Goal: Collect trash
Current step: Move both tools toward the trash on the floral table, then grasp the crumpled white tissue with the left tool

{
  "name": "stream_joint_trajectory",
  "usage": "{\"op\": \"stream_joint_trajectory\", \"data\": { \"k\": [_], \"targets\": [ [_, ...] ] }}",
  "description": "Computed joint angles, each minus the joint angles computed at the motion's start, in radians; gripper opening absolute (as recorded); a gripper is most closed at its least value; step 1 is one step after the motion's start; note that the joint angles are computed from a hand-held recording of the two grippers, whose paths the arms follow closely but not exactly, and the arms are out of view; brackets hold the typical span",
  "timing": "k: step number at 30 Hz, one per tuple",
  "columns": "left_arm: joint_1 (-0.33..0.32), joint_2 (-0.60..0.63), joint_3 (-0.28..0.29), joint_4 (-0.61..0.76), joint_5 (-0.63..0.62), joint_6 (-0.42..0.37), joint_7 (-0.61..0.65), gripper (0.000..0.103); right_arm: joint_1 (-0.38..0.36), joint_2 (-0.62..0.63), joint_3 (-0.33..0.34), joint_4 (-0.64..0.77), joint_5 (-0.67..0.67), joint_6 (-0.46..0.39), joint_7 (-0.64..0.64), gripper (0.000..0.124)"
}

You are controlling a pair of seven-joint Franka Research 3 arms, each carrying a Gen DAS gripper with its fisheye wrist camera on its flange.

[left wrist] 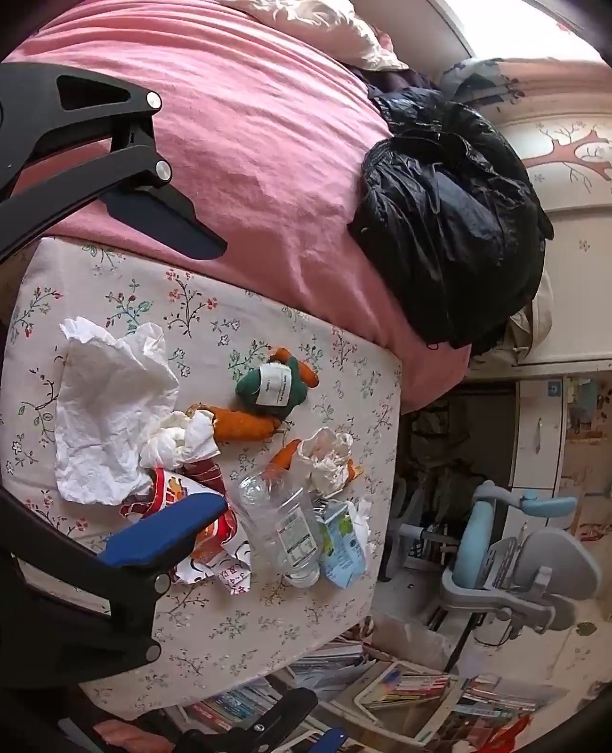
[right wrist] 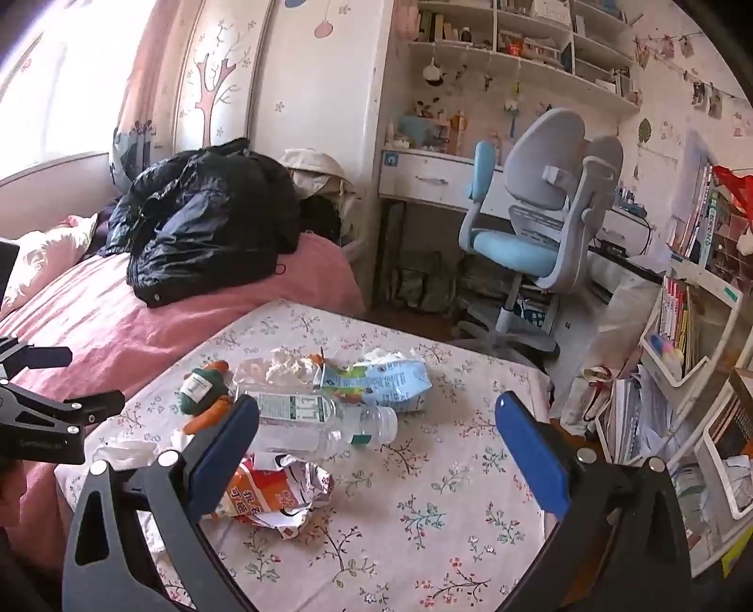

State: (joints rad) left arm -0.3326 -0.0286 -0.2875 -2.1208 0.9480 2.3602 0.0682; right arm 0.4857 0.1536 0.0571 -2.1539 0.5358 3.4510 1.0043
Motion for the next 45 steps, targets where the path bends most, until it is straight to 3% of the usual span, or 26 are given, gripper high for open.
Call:
{"op": "stream_joint_trajectory", "data": {
  "k": [3, 6, 8, 12, 18, 24, 29, 34, 37, 41, 45],
  "targets": [
    [-0.002, -0.01, -0.003, -0.004, 0.025, -0.014, -0.021, 0.096, -0.003, 0.003, 0.003, 0.003, -0.003, -0.001, 0.01, 0.097],
    [0.0, -0.02, -0.005, -0.006, 0.036, -0.024, -0.026, 0.096, 0.086, 0.022, -0.07, 0.033, 0.093, -0.013, -0.072, 0.097],
    [-0.002, -0.01, -0.01, 0.013, 0.04, -0.047, -0.022, 0.096, 0.108, 0.031, -0.085, 0.043, 0.125, -0.014, -0.1, 0.097],
    [-0.003, -0.025, -0.007, -0.001, 0.017, -0.059, -0.004, 0.096, 0.082, 0.033, -0.055, 0.041, 0.113, -0.009, -0.086, 0.097],
    [0.004, -0.036, -0.01, -0.008, 0.023, -0.055, -0.024, 0.096, 0.122, 0.037, -0.089, 0.052, 0.145, -0.033, -0.122, 0.097],
    [0.009, -0.041, -0.006, -0.016, -0.008, -0.056, 0.009, 0.096, 0.067, 0.026, -0.046, 0.039, 0.074, -0.049, -0.071, 0.097],
    [0.045, -0.088, 0.012, -0.085, -0.027, 0.013, -0.046, 0.096, 0.087, 0.025, -0.075, 0.037, 0.06, -0.05, -0.066, 0.097],
    [0.082, -0.134, 0.014, -0.145, -0.05, 0.059, -0.079, 0.096, 0.053, 0.019, -0.062, 0.029, 0.026, -0.064, -0.039, 0.097],
    [0.087, -0.13, 0.023, -0.156, -0.147, 0.115, -0.018, 0.096, 0.012, 0.016, -0.038, 0.023, -0.021, -0.083, -0.006, 0.097],
    [0.073, -0.078, 0.014, -0.102, -0.259, 0.06, 0.128, 0.096, 0.032, 0.013, -0.074, 0.016, -0.046, -0.091, 0.006, 0.097],
    [0.051, 0.006, 0.013, -0.048, -0.323, 0.065, 0.28, 0.096, -0.034, 0.008, -0.026, 0.011, -0.093, -0.105, 0.052, 0.097]
  ]
}}
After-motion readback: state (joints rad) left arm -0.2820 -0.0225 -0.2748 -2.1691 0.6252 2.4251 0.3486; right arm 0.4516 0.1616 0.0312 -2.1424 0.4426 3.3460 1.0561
